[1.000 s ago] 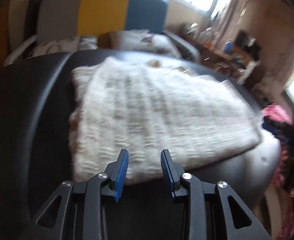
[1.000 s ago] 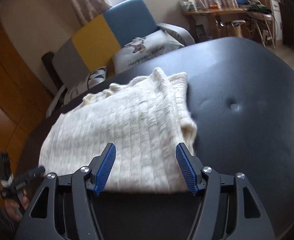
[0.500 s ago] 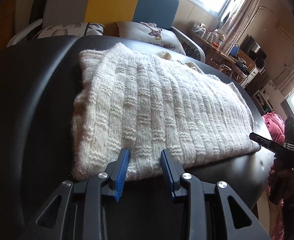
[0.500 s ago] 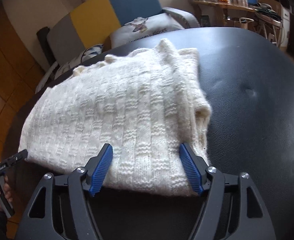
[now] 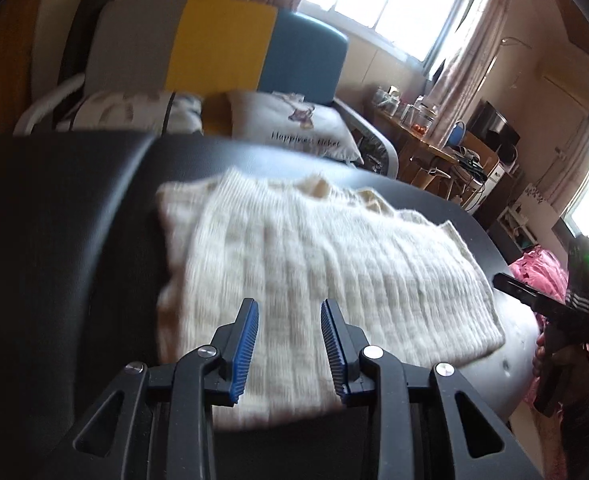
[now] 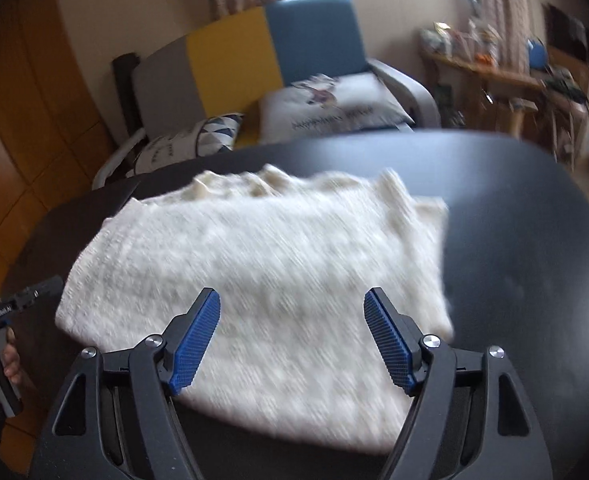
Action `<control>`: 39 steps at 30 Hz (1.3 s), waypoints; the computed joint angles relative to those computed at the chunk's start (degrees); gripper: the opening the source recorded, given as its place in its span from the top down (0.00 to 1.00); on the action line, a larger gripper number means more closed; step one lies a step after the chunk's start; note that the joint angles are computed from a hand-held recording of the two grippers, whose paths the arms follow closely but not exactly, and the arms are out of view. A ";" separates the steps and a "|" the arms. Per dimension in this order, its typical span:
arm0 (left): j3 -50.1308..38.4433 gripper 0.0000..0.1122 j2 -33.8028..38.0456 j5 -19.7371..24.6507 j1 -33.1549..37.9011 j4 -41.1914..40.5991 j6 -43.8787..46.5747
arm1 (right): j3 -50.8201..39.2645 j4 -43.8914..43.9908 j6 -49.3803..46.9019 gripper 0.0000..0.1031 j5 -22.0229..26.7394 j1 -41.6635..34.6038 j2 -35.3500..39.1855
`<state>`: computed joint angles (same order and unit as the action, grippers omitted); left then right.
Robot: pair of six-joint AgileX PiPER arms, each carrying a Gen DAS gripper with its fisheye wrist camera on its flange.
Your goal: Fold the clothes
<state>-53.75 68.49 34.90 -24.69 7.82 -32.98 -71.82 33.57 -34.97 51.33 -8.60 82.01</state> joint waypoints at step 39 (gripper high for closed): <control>-25.39 0.70 29.10 6.34 6.58 4.74 4.76 | -39.45 -5.58 11.96 0.21 9.92 -0.63 35.91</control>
<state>-79.14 97.59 41.25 -18.10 12.56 -28.21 -111.27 27.99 -23.00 61.25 -9.24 117.92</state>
